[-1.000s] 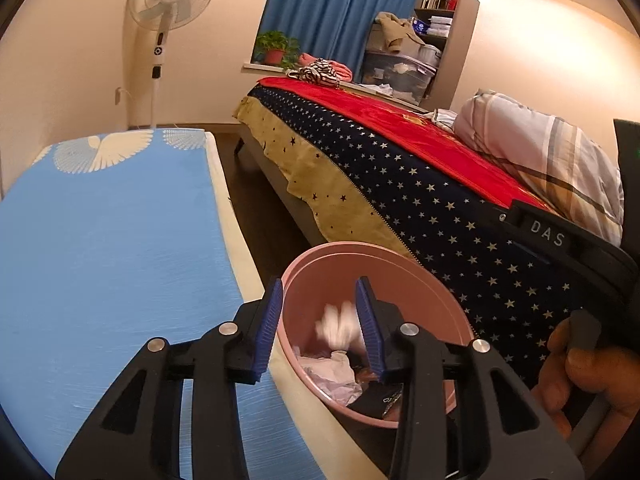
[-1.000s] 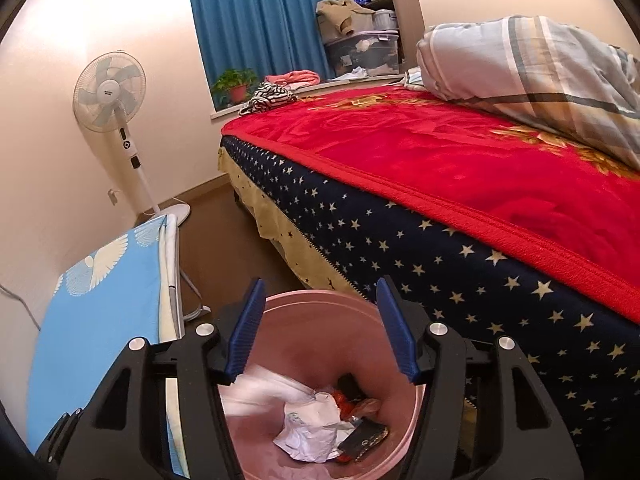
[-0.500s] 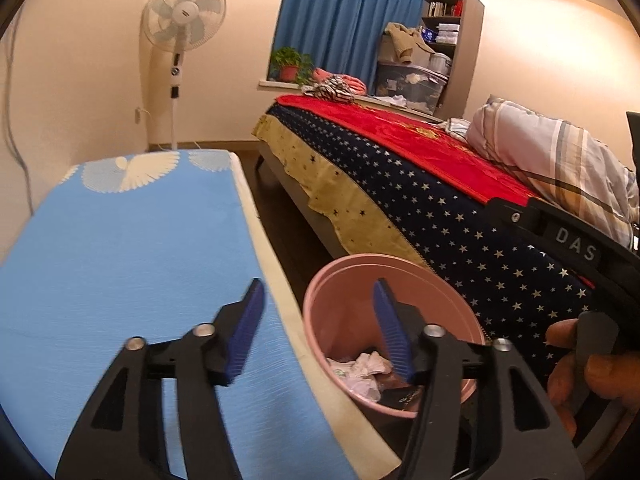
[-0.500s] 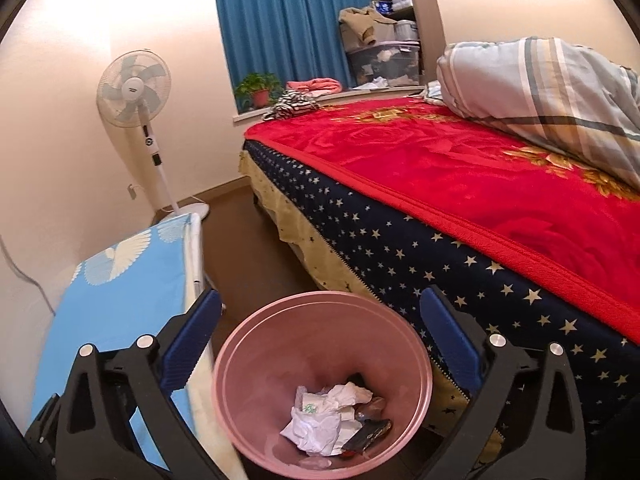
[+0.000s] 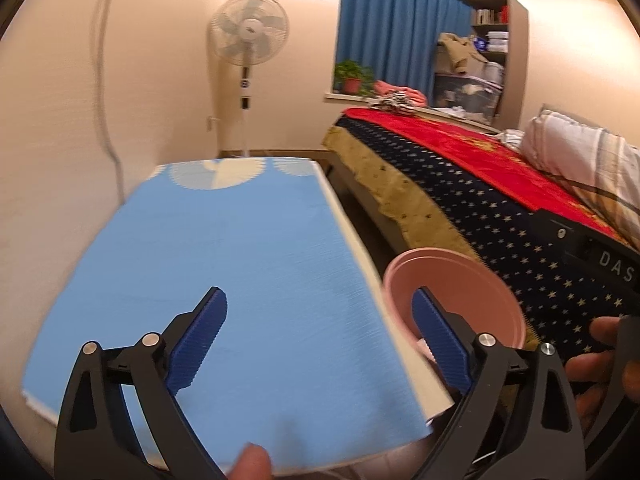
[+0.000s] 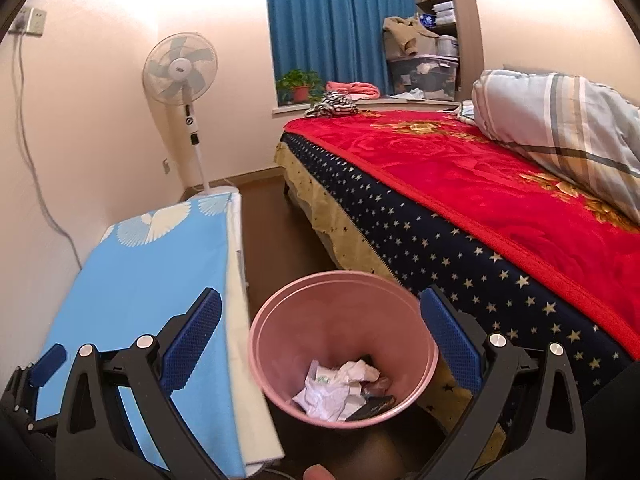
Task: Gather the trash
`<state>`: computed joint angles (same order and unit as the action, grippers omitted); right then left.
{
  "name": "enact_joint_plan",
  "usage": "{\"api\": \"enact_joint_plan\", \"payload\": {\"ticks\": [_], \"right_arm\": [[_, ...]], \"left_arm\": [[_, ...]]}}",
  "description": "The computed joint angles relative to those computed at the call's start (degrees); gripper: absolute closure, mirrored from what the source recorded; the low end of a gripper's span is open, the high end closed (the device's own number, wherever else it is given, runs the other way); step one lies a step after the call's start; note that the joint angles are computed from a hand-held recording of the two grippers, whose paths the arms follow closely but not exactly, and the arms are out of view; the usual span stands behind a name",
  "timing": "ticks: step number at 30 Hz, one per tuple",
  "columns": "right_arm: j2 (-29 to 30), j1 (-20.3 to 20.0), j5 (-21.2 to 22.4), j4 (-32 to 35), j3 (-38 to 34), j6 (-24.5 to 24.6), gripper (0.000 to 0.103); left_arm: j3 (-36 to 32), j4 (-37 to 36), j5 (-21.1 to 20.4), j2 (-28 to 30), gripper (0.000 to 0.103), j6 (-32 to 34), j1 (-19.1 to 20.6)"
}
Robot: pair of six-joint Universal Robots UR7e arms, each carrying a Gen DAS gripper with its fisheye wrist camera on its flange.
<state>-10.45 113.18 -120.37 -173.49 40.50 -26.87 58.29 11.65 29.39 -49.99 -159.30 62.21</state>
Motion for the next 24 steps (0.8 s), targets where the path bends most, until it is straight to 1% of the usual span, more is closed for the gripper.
{"api": "enact_joint_plan", "payload": {"ticks": [2,4,7,9,11,13,15,21,24], "right_arm": [[-0.68,0.40,-0.24,-1.54,1.88,-1.28,0.005],[-1.78,0.69,-0.60,-2.49,4.40,-1.29,0.005],[-3.36,0.98,-0.37,-3.51,8.32,-2.16,0.005],[-4.47,1.17,-0.35,-4.25,11.41,-3.47,0.005],[-4.90,1.28,-0.41,-4.27,13.06,-3.71,0.005],[-4.73,1.34,-0.13,-3.86,13.33,-3.59,0.005],[-4.25,1.49,0.13,-4.26,13.35,-4.23,0.005],[-3.90,1.78,0.97,-4.41,13.59,-4.12,0.005],[-3.71,1.84,1.18,-4.51,13.46,-4.26,0.005]], "left_arm": [[2.99,-2.73,-1.87,-1.99,0.010,0.75,-0.57],[6.07,-6.54,-4.13,-4.04,0.008,2.81,-1.24],[11.37,-13.08,-7.17,-7.53,0.008,6.03,-2.35],[13.18,-14.58,-8.73,-8.58,0.008,6.80,-2.71],[13.43,-11.96,-10.39,-8.68,0.008,3.76,-2.73],[13.63,-10.84,-11.08,-8.85,0.008,1.66,-2.50],[13.96,-11.89,-11.06,-9.19,0.008,1.98,-2.15],[16.68,-18.36,-10.71,-10.68,0.008,6.45,-2.00],[16.35,-18.56,-10.36,-10.35,0.008,6.79,-1.86]]}}
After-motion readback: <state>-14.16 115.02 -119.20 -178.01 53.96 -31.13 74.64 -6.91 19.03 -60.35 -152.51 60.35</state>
